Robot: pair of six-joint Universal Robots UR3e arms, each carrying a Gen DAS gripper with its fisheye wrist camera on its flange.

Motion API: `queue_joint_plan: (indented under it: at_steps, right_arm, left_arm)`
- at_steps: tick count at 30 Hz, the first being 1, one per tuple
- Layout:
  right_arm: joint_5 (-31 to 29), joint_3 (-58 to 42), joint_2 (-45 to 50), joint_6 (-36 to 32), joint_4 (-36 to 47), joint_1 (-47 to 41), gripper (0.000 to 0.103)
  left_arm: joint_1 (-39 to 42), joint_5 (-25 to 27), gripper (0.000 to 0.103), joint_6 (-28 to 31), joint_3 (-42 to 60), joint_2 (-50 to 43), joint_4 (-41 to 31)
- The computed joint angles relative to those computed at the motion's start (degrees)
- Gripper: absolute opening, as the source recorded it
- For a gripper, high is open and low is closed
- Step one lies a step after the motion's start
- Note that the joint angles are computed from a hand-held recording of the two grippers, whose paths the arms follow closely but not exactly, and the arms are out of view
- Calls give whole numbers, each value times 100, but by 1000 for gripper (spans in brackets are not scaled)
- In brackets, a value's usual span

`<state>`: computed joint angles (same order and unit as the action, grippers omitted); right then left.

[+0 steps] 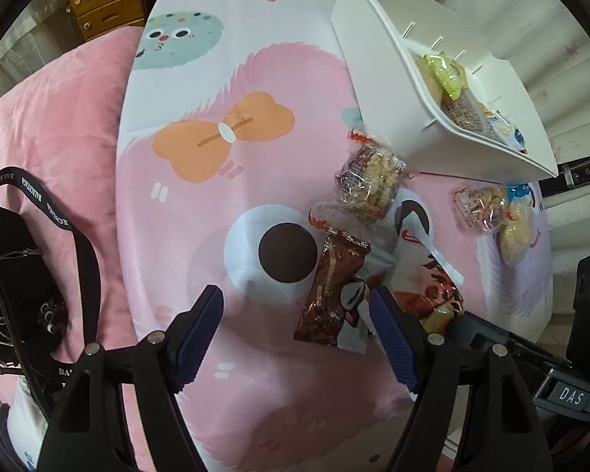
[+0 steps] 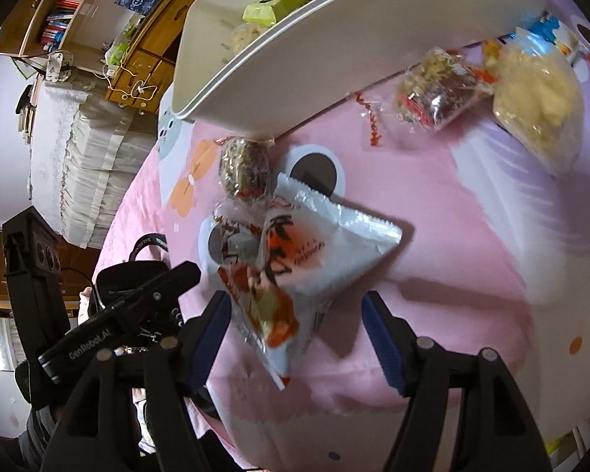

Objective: Organize snacks
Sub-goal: 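Grasp the brown chocolate wafer pack with the left gripper while the right grasps the white-red printed bag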

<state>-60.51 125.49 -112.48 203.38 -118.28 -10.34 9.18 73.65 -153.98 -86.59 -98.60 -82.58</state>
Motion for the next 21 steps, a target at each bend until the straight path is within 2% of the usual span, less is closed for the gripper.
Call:
queue_joint_plan:
  at_steps: [6,13,17,21]
  right_arm:
    - [-197,-201,477,-30,-152,126,69]
    - [-56,-182,713,-376,-98,39,69]
    - [122,-90,718,-509,-93,-130,60]
    - [131,-124,689,-679,0,-213,55]
  left_arm:
    - [-238,160,75,-155,147,-340,37]
    - [-378,312,75,-408,123,-538,155]
    - [-460,402,74,-486,138,-650,166]
    - [-554,496,68,-541,203,-736,138]
